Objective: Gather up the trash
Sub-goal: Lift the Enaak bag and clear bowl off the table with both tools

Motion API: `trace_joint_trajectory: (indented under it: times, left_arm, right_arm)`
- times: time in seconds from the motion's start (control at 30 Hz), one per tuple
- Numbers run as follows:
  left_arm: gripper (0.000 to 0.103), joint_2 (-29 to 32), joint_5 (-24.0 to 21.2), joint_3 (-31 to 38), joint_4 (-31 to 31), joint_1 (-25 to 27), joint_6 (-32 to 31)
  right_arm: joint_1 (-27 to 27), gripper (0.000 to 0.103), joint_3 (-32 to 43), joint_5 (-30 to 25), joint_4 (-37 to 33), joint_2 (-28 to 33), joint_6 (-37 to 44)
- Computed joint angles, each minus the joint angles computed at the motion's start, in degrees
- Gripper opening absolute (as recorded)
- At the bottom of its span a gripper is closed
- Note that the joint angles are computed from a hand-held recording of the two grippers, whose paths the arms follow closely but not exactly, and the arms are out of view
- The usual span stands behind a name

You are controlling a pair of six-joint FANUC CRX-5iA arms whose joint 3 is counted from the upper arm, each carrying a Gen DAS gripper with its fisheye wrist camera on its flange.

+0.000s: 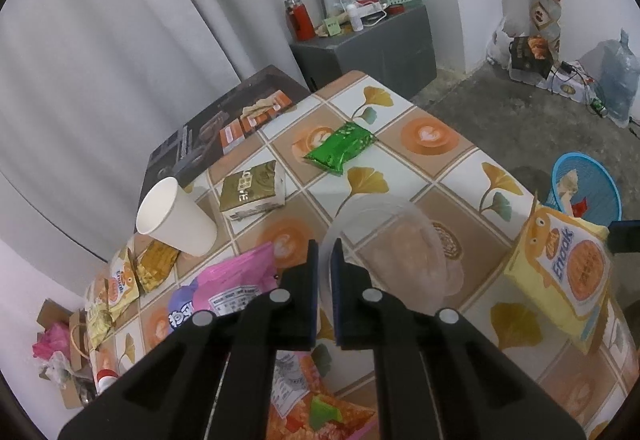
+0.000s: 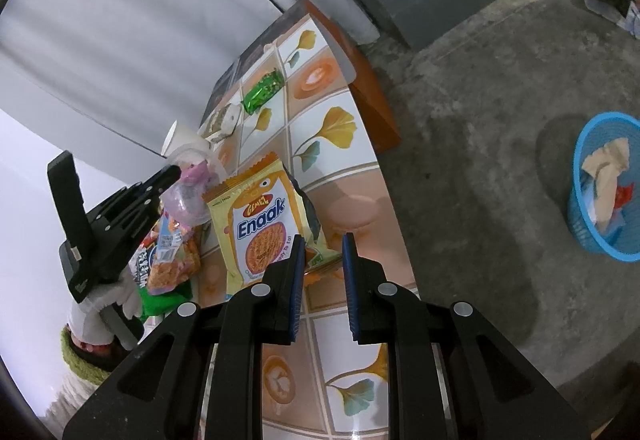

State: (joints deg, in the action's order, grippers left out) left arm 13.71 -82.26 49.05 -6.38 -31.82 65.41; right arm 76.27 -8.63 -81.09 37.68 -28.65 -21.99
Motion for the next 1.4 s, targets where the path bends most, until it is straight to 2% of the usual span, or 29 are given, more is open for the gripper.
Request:
trace_joint_trajectory:
  times: [0.2,0.63,1.4]
  left_arm:
    - [0.006,-3.7,2.4,-3.2,-0.3,-0.5,-1.1]
    - [0.006,-13.4,7.6,-11.8,-3.3,-4.7,-3.6]
    - [0.006,-16.9,10.9,-12.2,-8.6,-12.0,-3.9]
  right_arm:
    - [1.1,0.017,0.0,-1.1,1.4,-0.2,-0.9]
    - [8.3,0.017,-1.0,-5.9,6.0,-1.8,-5.8]
    - [20.9,0.017,-2.0,-16.9,14.0,-3.4,-13.7]
